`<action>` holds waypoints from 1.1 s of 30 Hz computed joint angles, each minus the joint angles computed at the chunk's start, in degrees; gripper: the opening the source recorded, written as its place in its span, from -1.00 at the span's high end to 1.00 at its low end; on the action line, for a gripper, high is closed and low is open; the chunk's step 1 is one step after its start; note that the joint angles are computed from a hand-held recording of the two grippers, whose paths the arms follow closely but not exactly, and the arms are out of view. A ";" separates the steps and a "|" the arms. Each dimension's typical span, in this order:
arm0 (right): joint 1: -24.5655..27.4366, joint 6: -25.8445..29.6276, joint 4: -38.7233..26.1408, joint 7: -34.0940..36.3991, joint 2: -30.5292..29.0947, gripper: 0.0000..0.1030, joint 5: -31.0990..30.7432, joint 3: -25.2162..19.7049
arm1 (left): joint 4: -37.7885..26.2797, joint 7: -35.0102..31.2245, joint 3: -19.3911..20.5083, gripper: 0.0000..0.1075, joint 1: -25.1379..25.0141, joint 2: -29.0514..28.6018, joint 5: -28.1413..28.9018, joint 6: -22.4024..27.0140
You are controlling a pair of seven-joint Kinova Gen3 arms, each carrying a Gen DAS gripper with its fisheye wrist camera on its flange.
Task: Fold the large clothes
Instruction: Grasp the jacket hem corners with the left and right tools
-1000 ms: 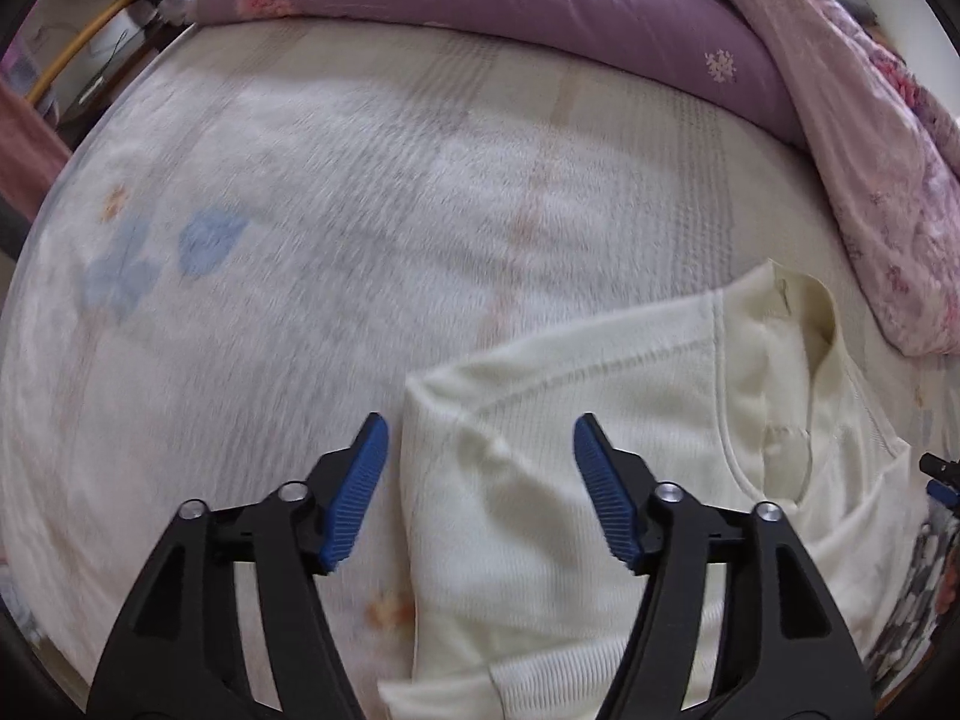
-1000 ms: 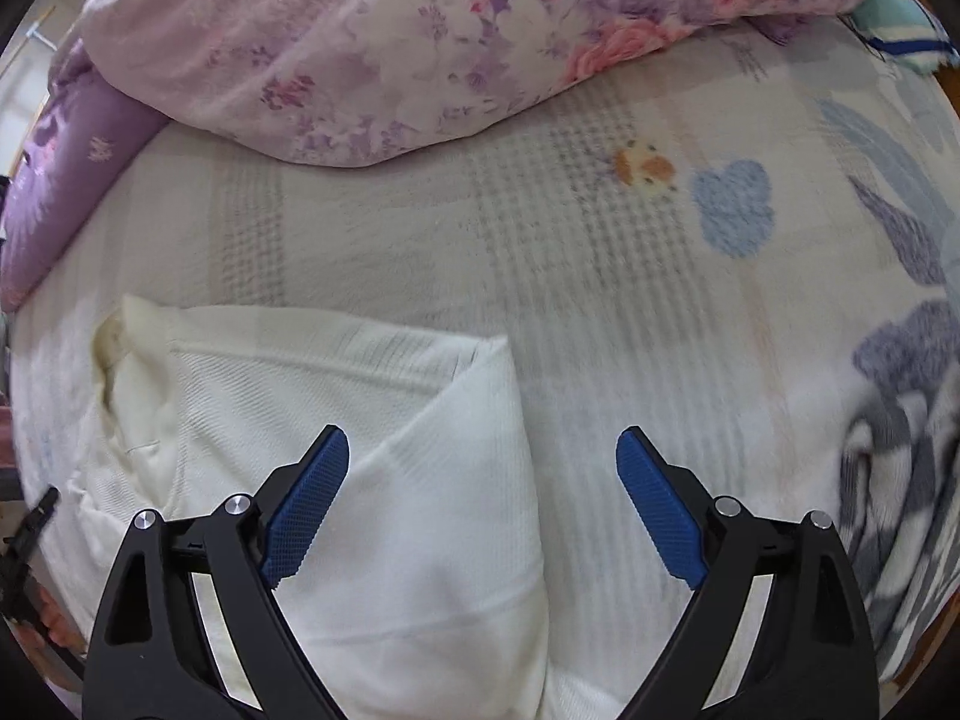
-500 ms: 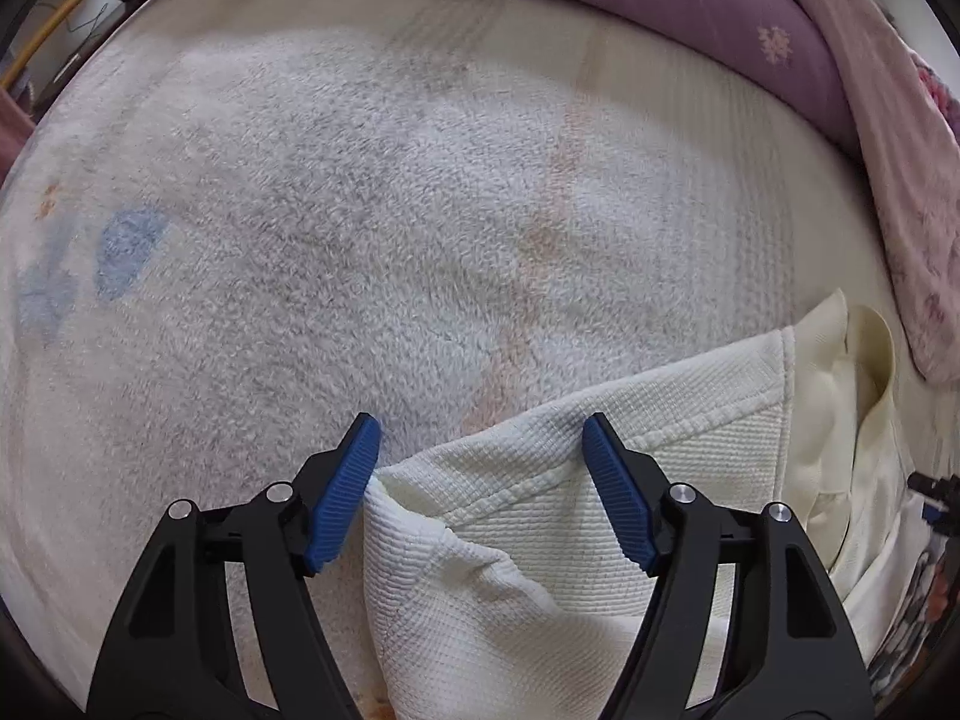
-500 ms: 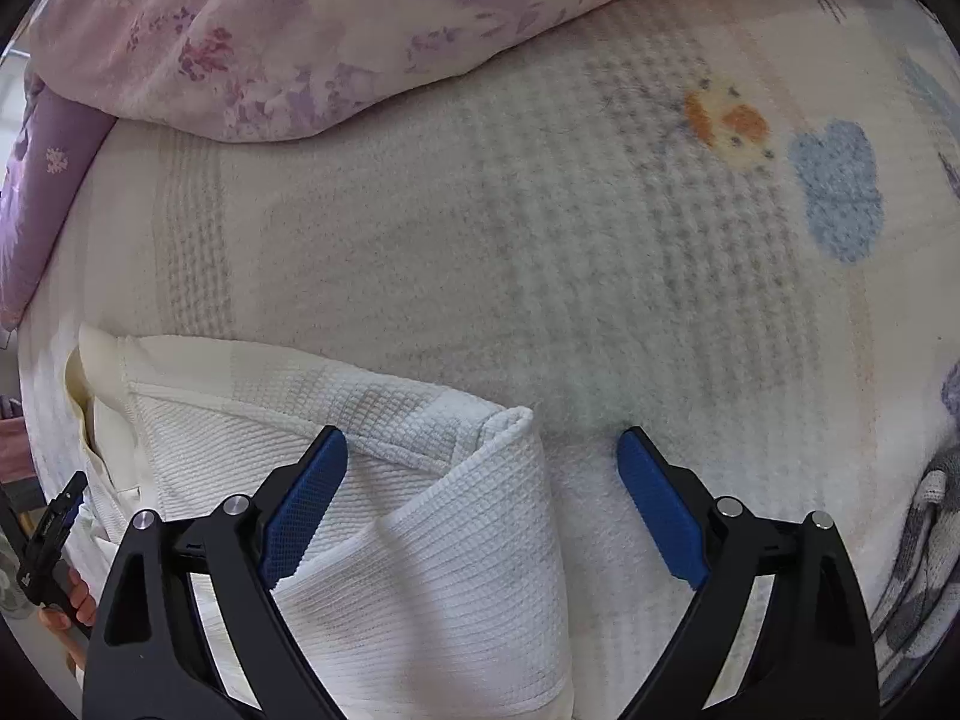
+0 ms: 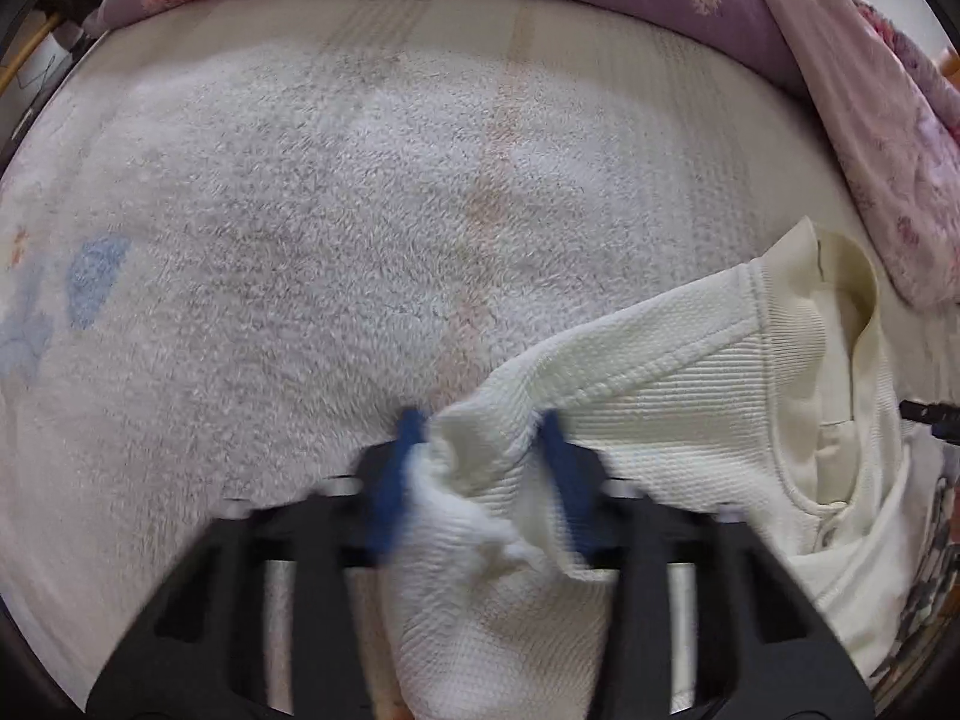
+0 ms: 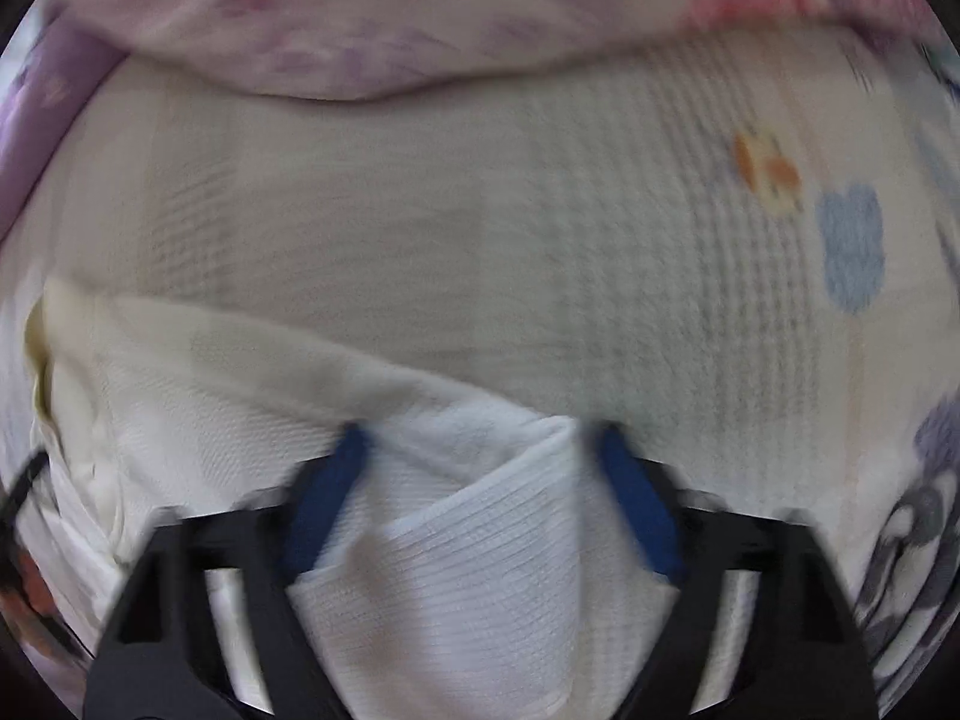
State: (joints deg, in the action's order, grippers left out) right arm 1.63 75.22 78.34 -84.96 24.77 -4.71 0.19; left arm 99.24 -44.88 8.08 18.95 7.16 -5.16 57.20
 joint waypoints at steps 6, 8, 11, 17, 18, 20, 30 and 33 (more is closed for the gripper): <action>-1.52 -1.48 2.63 -0.11 -3.46 0.81 1.97 -0.09 | -2.53 4.65 0.53 0.69 2.09 0.10 -2.13 2.59; -1.72 -2.51 4.29 -1.19 -5.50 0.81 0.73 -0.08 | -2.78 5.18 0.56 0.69 2.04 -1.18 -1.64 2.31; -1.04 -4.25 5.94 -1.37 -9.00 0.82 -0.06 0.03 | -1.34 4.47 0.68 0.68 0.86 -4.70 0.26 2.57; -2.42 -8.12 11.00 -2.71 -16.41 0.82 2.87 0.32 | -5.53 6.95 4.05 0.68 3.44 -5.96 -5.99 9.86; -2.28 -7.80 11.10 -2.64 -17.20 0.82 2.70 0.42 | -5.57 7.01 4.28 0.68 3.75 -6.73 -6.36 10.40; -1.72 -5.94 9.90 -2.34 -17.89 0.82 1.72 0.79 | -5.17 6.47 4.22 0.68 3.58 -7.80 -5.83 10.86; -2.91 -4.43 13.17 -2.16 -26.93 0.82 3.46 0.13 | -10.58 10.90 8.81 0.69 8.10 -8.00 -13.18 20.51; -2.53 -3.02 13.38 -1.83 -29.75 0.82 2.48 0.94 | -11.47 12.49 9.17 0.70 9.05 -9.23 -13.35 21.99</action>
State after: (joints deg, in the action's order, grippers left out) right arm -0.90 72.20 91.72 -86.80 -4.98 -2.23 1.13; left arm 87.77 -32.39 17.25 28.00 -2.07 -18.51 79.19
